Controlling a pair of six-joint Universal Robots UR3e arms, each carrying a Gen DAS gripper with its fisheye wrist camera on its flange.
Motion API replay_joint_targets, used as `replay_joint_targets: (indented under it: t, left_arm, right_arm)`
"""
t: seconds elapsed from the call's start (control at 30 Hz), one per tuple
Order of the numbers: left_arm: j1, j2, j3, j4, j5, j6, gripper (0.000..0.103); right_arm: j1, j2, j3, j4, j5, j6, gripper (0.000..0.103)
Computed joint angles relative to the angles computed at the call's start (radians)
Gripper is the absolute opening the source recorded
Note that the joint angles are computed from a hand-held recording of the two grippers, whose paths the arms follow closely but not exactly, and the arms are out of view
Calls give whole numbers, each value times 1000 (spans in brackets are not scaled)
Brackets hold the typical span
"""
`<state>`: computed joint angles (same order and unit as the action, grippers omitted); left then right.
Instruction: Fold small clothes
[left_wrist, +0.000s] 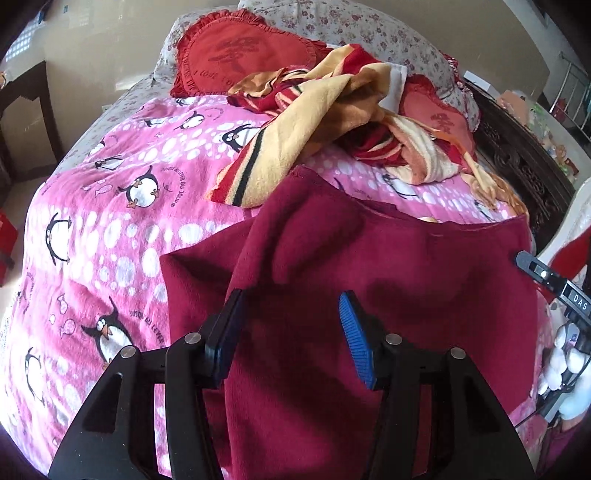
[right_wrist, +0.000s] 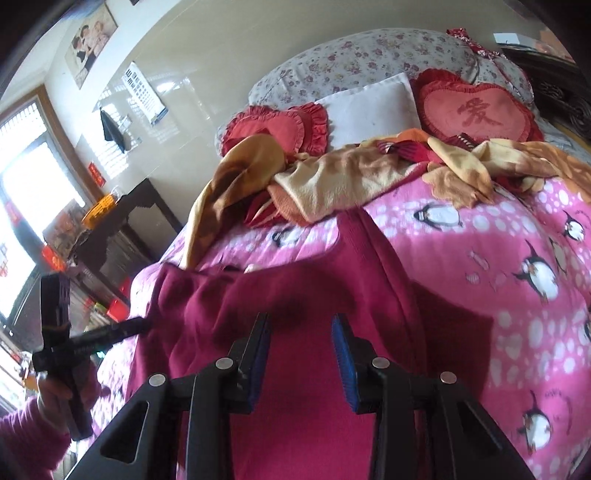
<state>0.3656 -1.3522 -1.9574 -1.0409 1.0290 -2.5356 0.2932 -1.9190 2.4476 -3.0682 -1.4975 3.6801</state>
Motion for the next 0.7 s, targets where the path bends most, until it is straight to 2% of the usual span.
replay_joint_targets:
  t: [0.1,0.13,0.27,0.33,0.37,0.47,0.57,0.6,0.7]
  left_arm:
    - [-39,-92,23,79,37,-68,52]
    - [-43,-105,23,99,39,-75,52]
    - [-57,-125,22,146,56,-61,52]
    - [-41,-106,23,128,64,-48,52]
    - [-17,-89,26,88,47,-23,52]
    - [122,8,30,-146,-58,131,52]
    - [277,155,7,-400,-105,366,52]
    - [344,203,10,-520,-114,479,52]
    - [511,293,24,-822,-87,724,52]
  right_arm:
    - [10,132,-94,43,-138,-4,32]
    - [-8,151,-89,28,-139,-2,31]
    - [-174,181,49,-189,33,-12,29]
    - [-209,161,80,-217,79,4,29]
    - [-222,121,93,-192,95,4,29]
    - [-194,-60,109,-28,66,16,31]
    - [-124,-288,140,184,27,26,32]
    - [-79,-355,153,247,-5,40,33]
    - [101,-500,196,393,-125,138,35]
